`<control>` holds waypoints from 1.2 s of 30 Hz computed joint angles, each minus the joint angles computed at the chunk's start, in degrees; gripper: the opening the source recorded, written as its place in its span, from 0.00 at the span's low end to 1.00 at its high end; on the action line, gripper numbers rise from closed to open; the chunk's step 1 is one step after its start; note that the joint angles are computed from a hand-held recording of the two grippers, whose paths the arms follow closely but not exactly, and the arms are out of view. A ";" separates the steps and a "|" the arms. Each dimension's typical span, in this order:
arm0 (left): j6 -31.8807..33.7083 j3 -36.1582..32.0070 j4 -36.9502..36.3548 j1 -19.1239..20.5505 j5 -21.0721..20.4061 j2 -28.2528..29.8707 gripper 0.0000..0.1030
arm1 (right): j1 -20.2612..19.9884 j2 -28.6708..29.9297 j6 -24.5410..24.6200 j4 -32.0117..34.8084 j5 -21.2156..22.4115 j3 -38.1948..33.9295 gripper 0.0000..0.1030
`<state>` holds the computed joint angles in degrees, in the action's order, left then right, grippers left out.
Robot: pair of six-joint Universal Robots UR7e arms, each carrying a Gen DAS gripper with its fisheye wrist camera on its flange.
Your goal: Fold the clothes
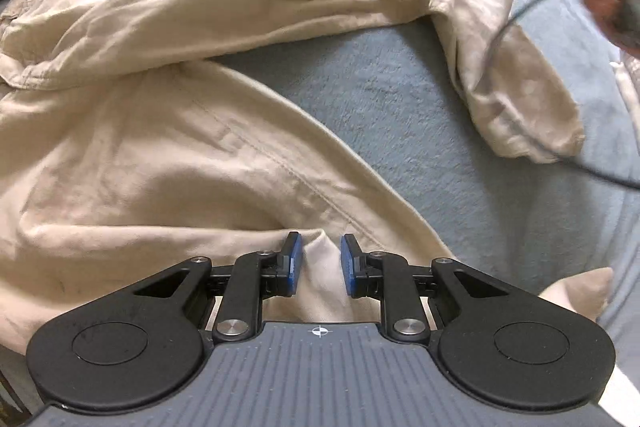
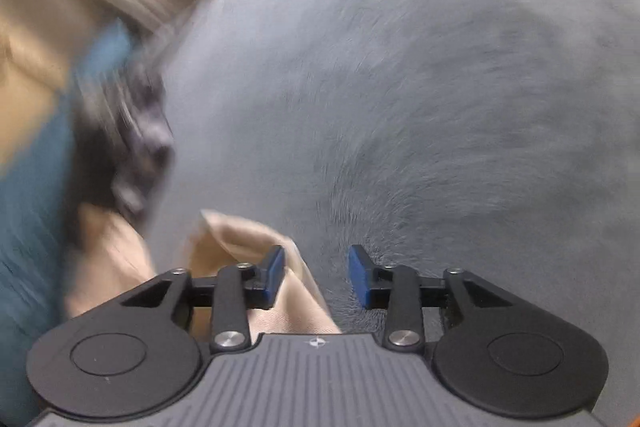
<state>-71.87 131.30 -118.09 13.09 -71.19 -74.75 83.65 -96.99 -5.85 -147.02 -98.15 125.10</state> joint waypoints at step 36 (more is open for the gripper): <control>-10.09 1.09 5.14 4.20 9.37 -7.75 0.20 | 14.52 -13.44 0.15 -5.99 -50.31 5.40 0.56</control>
<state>-81.96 132.40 -112.95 17.29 -61.82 -82.51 98.17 -110.42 -5.69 -153.01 -148.46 130.50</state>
